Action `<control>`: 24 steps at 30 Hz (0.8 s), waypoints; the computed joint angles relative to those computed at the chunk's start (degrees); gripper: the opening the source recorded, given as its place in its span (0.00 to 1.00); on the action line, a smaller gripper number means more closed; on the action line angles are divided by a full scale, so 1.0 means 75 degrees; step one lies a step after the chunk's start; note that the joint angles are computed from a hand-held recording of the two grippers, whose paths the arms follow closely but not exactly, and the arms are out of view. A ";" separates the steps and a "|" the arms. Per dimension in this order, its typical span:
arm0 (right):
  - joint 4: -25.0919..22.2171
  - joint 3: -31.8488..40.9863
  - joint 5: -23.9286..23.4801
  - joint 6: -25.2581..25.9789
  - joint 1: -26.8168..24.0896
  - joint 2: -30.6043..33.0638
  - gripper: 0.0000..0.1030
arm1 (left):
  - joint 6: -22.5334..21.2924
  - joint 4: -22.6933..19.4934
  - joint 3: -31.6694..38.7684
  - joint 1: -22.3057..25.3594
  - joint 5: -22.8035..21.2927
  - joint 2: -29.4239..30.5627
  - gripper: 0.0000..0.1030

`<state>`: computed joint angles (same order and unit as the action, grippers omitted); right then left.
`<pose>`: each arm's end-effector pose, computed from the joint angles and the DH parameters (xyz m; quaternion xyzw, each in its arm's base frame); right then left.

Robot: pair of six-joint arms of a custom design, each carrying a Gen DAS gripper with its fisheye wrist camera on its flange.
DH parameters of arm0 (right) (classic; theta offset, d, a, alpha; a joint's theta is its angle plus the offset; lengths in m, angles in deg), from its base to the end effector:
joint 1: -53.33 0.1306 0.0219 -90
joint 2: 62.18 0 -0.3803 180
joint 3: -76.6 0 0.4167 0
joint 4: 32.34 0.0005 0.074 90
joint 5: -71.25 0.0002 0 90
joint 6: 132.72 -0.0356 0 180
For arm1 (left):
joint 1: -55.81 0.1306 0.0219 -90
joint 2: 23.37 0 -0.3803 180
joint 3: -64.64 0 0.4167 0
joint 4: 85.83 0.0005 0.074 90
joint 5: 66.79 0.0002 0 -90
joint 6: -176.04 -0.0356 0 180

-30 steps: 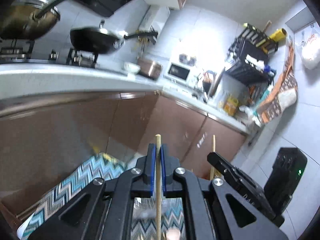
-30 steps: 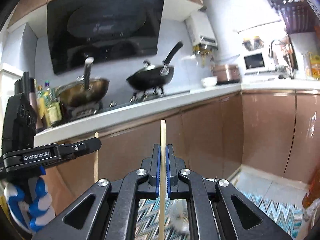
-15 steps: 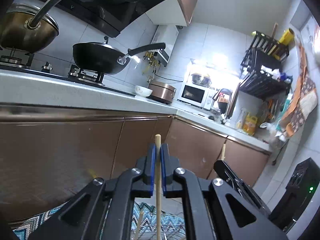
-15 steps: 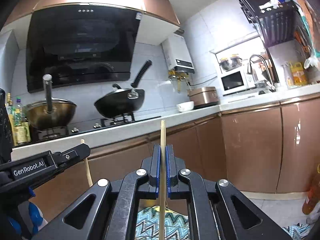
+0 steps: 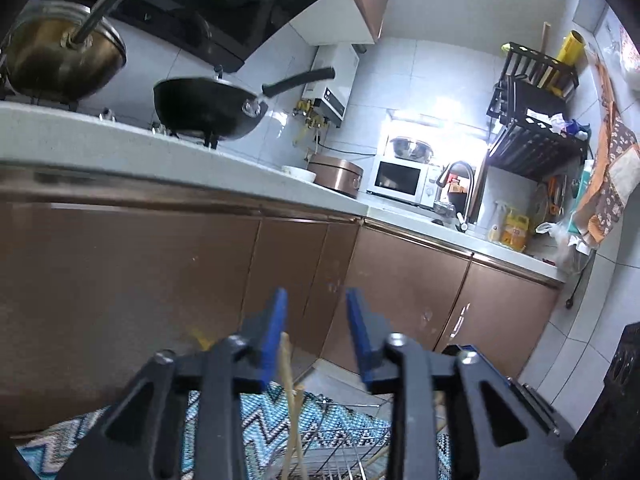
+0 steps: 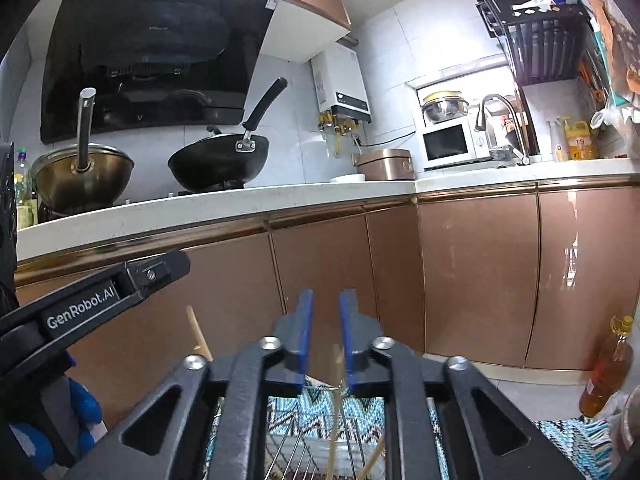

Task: Organize utensils
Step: 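Raise the right gripper's chopstick over the basket and release it while the left gripper releases its chopstick, then withdraw both open grippers from the basket back over the table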

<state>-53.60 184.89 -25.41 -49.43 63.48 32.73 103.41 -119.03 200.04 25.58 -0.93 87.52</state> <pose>0.5586 0.1037 0.5907 -0.0607 0.7513 0.1395 0.6422 0.5617 -0.3110 0.6425 -0.0523 0.7525 -0.1120 0.6469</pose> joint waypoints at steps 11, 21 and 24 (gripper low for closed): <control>-0.1816 0.0370 -0.0323 0.0312 -0.0075 -0.0913 0.19 | -0.0218 -0.2165 -0.0600 -0.0215 -0.0507 -0.1780 0.47; -0.3408 -0.0254 -0.0375 0.0640 0.0188 -0.2249 0.28 | 0.0341 -0.3916 -0.1664 -0.0536 -0.0861 -0.3469 0.47; -0.3623 -0.0437 -0.0427 0.0583 0.0216 -0.2559 0.32 | 0.0505 -0.4111 -0.1980 -0.0654 -0.1013 -0.3883 0.47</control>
<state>-80.78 181.61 -28.62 -45.05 65.11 13.54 107.20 -149.86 185.19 20.68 -8.53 58.40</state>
